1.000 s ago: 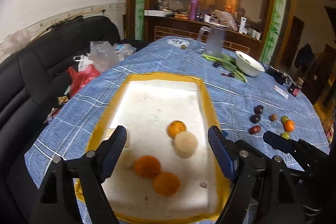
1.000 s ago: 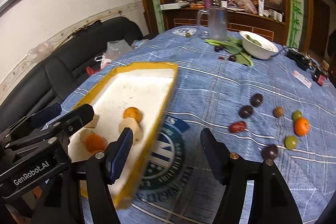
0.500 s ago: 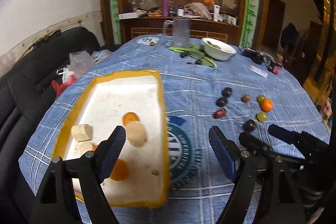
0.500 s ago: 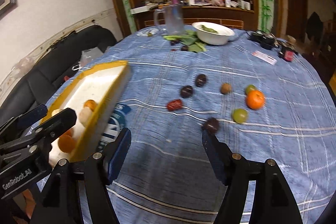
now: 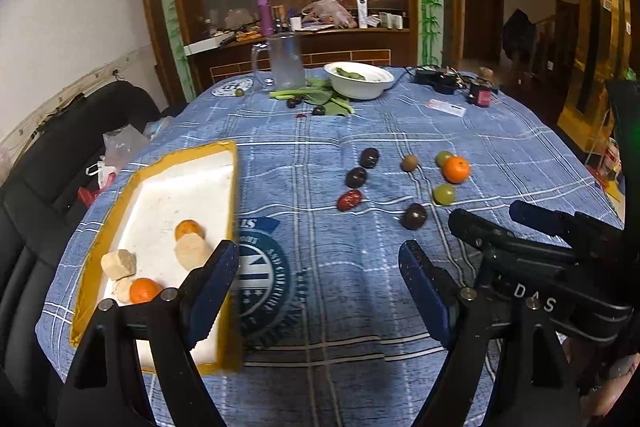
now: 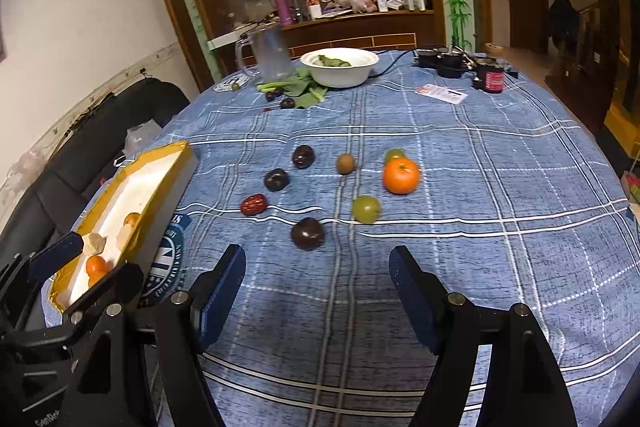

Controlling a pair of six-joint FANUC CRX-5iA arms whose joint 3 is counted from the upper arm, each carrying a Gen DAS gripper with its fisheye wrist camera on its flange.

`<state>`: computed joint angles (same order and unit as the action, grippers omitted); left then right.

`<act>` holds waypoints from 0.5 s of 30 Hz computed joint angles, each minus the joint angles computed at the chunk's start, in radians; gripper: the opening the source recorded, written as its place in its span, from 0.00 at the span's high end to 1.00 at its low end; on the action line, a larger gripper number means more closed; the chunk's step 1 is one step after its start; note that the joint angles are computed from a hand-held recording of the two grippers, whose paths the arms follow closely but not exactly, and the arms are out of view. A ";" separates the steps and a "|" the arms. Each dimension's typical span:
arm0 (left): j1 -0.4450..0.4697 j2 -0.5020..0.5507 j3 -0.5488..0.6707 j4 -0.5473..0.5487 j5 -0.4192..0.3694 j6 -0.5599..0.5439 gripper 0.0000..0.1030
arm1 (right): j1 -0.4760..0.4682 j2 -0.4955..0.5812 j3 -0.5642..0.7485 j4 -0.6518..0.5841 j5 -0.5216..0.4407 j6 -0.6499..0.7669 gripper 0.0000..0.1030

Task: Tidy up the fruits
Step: 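Move both grippers away from the tray toward the loose fruits, then move both grippers over the row of fruits on the tablecloth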

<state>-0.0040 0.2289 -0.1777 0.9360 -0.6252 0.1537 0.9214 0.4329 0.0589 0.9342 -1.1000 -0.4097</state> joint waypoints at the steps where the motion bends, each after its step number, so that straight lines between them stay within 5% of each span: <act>1: -0.003 -0.001 0.000 -0.011 -0.002 0.004 0.21 | 0.001 -0.007 -0.011 0.000 -0.001 -0.009 0.24; 15: -0.023 0.011 0.023 -0.114 -0.029 0.070 0.21 | -0.002 -0.065 -0.104 -0.001 0.011 -0.093 0.24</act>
<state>-0.0271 0.2404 -0.1545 0.8216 -0.6539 0.2238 0.9197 0.3676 -0.0451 0.9330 -1.0890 -0.5029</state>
